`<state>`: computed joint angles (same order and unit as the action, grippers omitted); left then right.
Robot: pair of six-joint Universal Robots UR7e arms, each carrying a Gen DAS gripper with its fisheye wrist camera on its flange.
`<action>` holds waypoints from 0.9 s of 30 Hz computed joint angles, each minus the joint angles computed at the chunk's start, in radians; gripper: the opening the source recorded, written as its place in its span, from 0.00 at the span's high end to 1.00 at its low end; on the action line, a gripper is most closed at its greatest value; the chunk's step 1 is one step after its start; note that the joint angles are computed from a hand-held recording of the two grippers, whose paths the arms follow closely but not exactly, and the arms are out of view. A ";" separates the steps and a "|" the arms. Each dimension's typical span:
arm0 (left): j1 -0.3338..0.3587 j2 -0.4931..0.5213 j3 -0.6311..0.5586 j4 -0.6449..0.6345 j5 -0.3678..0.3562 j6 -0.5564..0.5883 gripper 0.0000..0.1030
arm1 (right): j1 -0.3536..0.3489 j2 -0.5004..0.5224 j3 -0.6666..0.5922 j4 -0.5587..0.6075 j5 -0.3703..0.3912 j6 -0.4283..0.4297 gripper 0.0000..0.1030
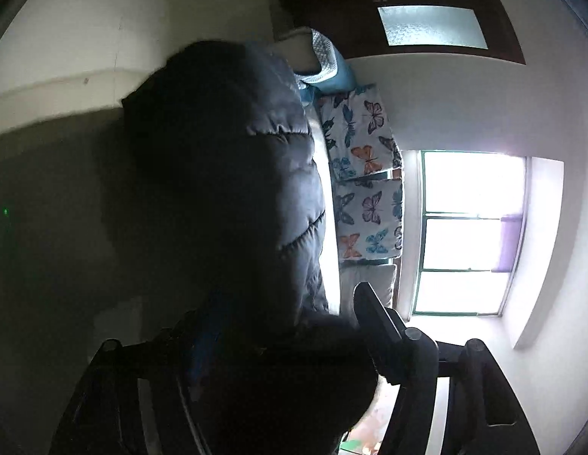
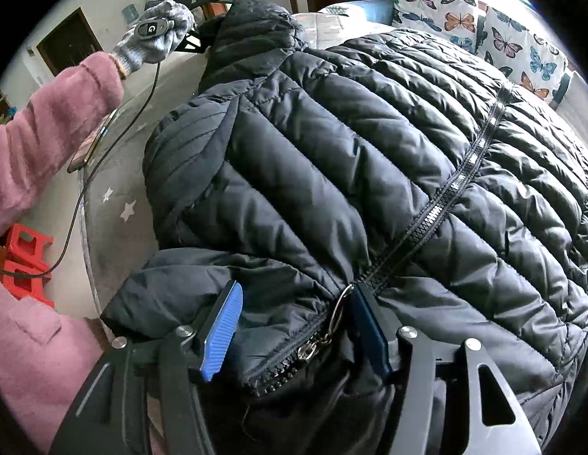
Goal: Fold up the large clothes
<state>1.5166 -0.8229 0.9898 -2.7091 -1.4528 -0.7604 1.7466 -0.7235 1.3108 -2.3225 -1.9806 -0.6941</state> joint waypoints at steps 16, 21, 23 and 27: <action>-0.021 0.024 -0.120 0.101 0.106 0.082 0.87 | 0.004 0.015 -0.041 0.058 -0.005 0.019 0.37; -0.086 0.096 -0.347 0.203 0.162 0.279 0.88 | 0.001 0.031 -0.071 0.080 0.005 0.025 0.37; -0.104 0.115 -0.390 0.243 0.176 0.312 0.88 | -0.001 0.040 -0.078 0.076 0.007 0.030 0.36; -0.150 0.126 -0.400 0.250 0.192 0.402 0.88 | 0.003 0.037 -0.080 0.081 0.009 0.032 0.37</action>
